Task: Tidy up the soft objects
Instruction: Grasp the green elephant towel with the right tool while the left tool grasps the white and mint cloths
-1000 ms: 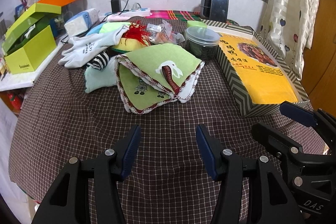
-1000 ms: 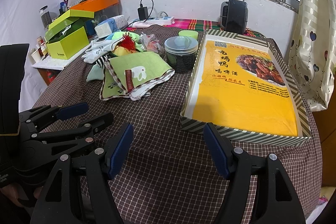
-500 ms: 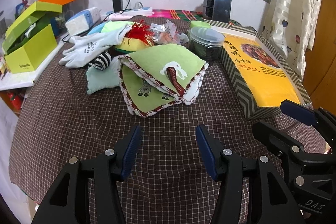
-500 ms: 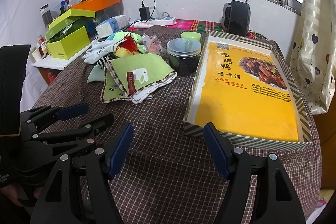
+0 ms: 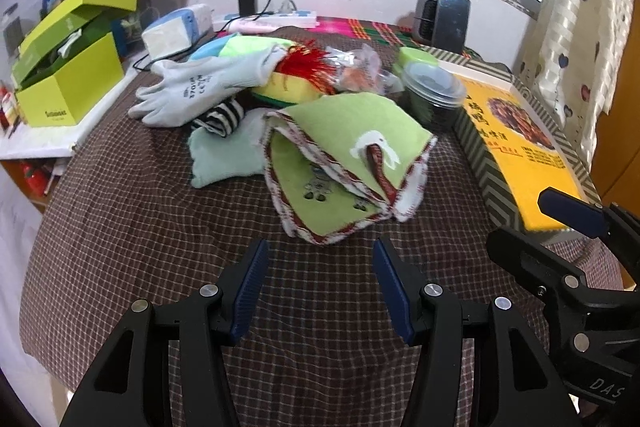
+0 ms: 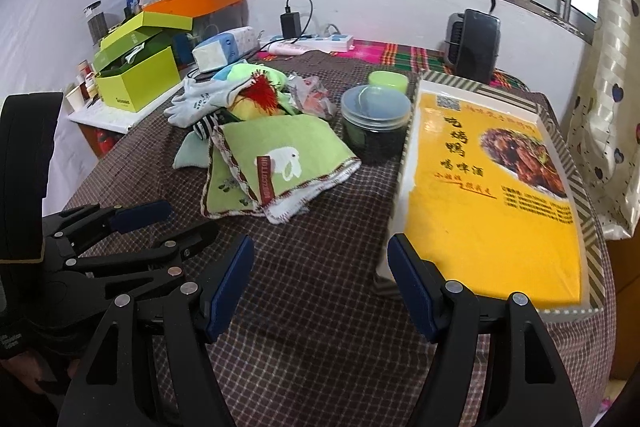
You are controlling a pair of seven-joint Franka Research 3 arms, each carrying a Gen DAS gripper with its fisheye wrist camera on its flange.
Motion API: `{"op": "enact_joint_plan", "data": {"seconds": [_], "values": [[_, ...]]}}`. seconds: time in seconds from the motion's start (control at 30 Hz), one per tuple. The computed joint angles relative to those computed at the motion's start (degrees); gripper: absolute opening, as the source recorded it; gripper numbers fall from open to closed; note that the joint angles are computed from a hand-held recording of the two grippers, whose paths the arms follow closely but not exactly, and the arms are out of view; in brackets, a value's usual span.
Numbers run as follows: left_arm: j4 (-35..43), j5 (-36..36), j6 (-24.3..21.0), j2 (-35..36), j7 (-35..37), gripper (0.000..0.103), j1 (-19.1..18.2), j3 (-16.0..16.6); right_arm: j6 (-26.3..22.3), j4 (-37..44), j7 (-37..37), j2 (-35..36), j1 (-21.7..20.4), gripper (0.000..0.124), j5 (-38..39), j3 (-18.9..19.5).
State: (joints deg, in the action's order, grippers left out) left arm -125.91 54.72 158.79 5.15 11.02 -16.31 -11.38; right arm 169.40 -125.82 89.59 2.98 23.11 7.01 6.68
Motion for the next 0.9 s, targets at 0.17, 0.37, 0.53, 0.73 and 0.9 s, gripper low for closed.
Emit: {"op": "enact_joint_plan", "data": {"seconds": [0.17,0.37,0.53,0.73,0.9], "values": [[-0.4,-1.3,1.1,0.2,0.6,0.054,1.2,0.8,-1.0,3.2,-1.6,2.5,0.3,0.070,0.9,0.3],[-1.5,-2.6,4.0,-0.1,0.9,0.054,3.2,2.0,-1.9,8.2,-5.6,6.6,0.6,0.070,4.1,1.2],[-1.8,-3.4,4.7,-0.1,1.4,0.054,4.5,2.7,-3.9,13.3,-9.7,10.7,0.7,0.070,7.7,2.2],[-1.6,0.8,5.8,0.1,-3.2,0.054,5.6,4.1,-6.4,19.0,-11.6,15.2,1.6,0.070,8.6,2.1],[-0.8,0.1,7.8,1.4,-1.6,0.054,7.0,4.6,-8.4,23.0,-10.0,18.8,3.5,0.070,6.0,0.2]]}}
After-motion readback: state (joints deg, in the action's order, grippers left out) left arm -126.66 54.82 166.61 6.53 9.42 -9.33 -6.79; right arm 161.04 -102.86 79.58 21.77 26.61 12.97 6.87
